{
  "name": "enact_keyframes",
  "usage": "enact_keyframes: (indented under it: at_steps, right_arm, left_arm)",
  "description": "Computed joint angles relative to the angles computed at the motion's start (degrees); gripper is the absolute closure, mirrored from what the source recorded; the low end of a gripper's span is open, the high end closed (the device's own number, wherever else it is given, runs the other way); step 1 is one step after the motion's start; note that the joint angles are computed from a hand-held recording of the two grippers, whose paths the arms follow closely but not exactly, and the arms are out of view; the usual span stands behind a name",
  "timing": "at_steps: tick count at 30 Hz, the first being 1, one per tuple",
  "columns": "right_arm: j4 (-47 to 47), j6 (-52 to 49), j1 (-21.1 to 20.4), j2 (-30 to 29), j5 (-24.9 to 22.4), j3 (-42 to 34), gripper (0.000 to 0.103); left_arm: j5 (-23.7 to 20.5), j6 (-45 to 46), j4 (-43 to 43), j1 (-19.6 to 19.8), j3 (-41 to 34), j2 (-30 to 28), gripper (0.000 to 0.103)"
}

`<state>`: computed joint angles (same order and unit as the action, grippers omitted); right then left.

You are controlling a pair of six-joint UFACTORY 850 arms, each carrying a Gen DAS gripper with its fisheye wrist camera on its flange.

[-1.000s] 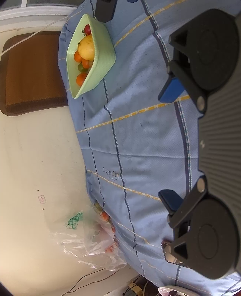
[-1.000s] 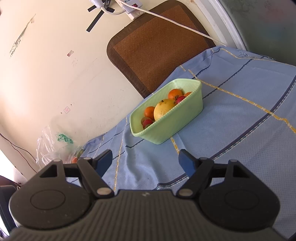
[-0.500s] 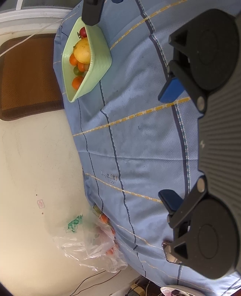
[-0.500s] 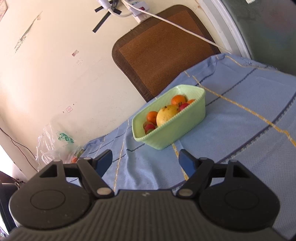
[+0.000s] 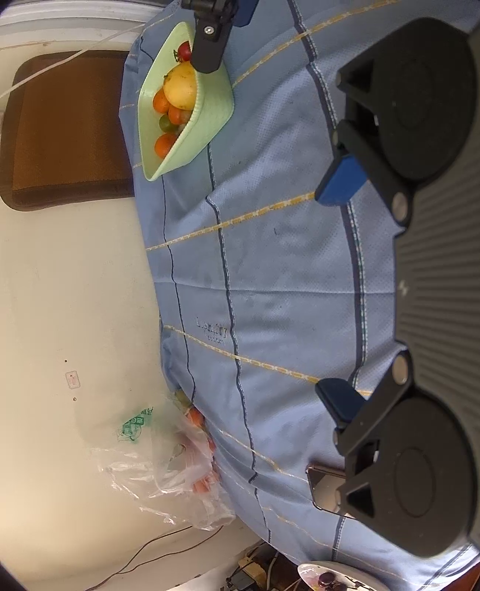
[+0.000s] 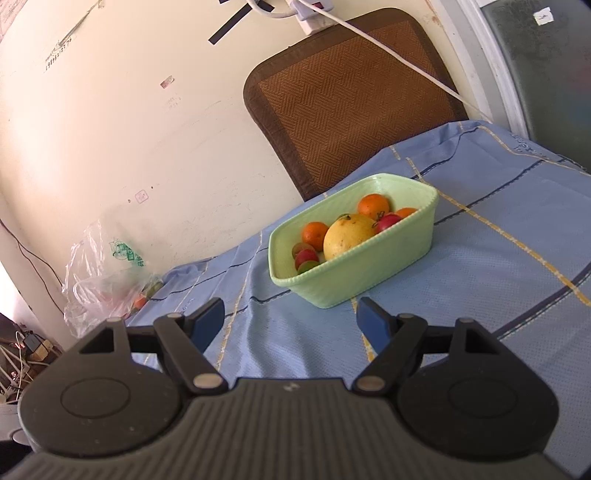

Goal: Organize fruits

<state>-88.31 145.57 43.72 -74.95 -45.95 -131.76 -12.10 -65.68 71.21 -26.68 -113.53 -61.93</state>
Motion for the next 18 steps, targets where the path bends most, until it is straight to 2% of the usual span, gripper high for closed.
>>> enact_keyframes:
  at_steps: [3, 12, 18]
  right_arm:
    - [-1.0, 0.4, 0.0, 0.3, -0.4, 0.6, 0.023]
    - [-3.2, 3.5, -0.2, 1.5, -0.7, 2.8, 0.023]
    - [-4.1, 4.6, 0.0, 2.4, -0.9, 4.2, 0.023]
  left_arm:
    - [0.2, 2.5, -2.1, -0.2, -0.6, -0.3, 0.000]
    - [-0.5, -4.2, 4.9, -0.5, 0.4, 0.5, 0.000]
    - [1.4, -6.3, 7.0, -0.2, 1.6, 1.4, 0.000]
